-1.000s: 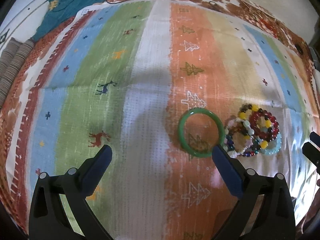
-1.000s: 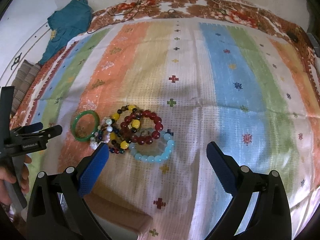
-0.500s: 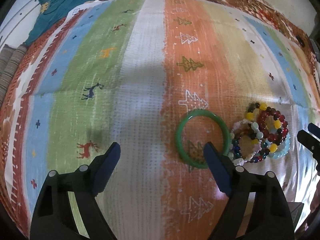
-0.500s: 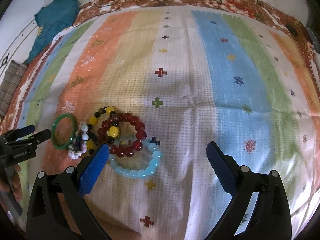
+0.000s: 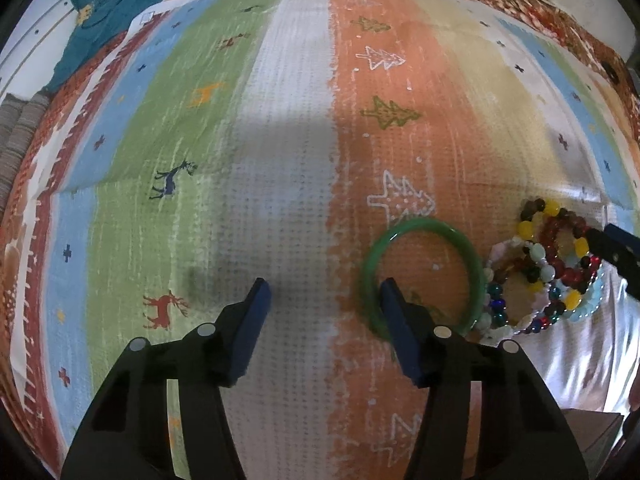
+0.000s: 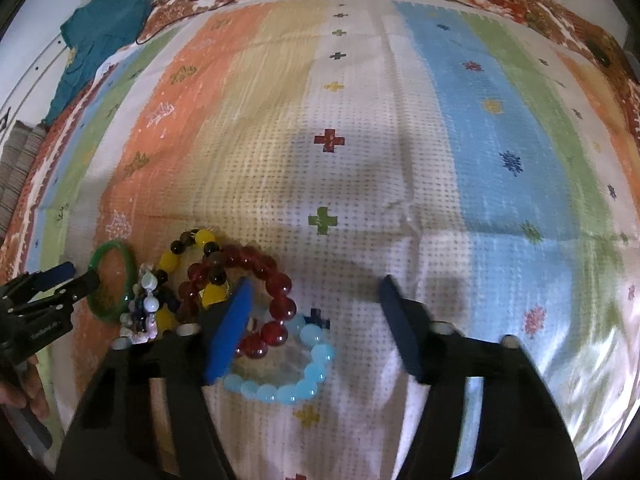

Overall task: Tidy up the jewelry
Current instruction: 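Grasp the green jade bangle with left gripper while right grasps the dark red bracelet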

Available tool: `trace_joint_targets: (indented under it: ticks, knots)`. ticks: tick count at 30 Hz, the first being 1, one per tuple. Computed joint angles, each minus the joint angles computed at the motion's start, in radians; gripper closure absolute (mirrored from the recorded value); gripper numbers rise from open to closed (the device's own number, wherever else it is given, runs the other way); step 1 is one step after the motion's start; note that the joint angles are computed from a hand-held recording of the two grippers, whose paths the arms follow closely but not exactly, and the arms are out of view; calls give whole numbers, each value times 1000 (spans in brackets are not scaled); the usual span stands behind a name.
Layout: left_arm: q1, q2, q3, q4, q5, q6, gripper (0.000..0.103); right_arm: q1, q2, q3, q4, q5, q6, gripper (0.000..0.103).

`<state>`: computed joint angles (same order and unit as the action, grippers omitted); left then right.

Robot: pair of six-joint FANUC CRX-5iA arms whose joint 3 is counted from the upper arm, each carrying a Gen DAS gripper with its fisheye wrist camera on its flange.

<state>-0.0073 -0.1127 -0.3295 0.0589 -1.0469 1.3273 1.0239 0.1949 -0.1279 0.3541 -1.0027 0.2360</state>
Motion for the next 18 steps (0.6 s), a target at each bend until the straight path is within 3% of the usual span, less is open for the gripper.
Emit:
trace_joint_targets:
  ticks: [3,5,9,10,18]
  knots:
    - [-4,2,2,-4,13,-21,51,-2,11,8,-5,11,34,67]
    - [-5,3,1,-9,20,-16,61,1,16,15,-13,14,69,83]
    - [-4,1,-5,-4,23,-30,83,8,18,22,-9,7,81,87]
    - [-2,2,-5,-2,21,-38,94,10,18,21,-5,4,80,88]
    - [-5,-18,4,2,-3,-37,96,32,-9,13,35,-21,48,89]
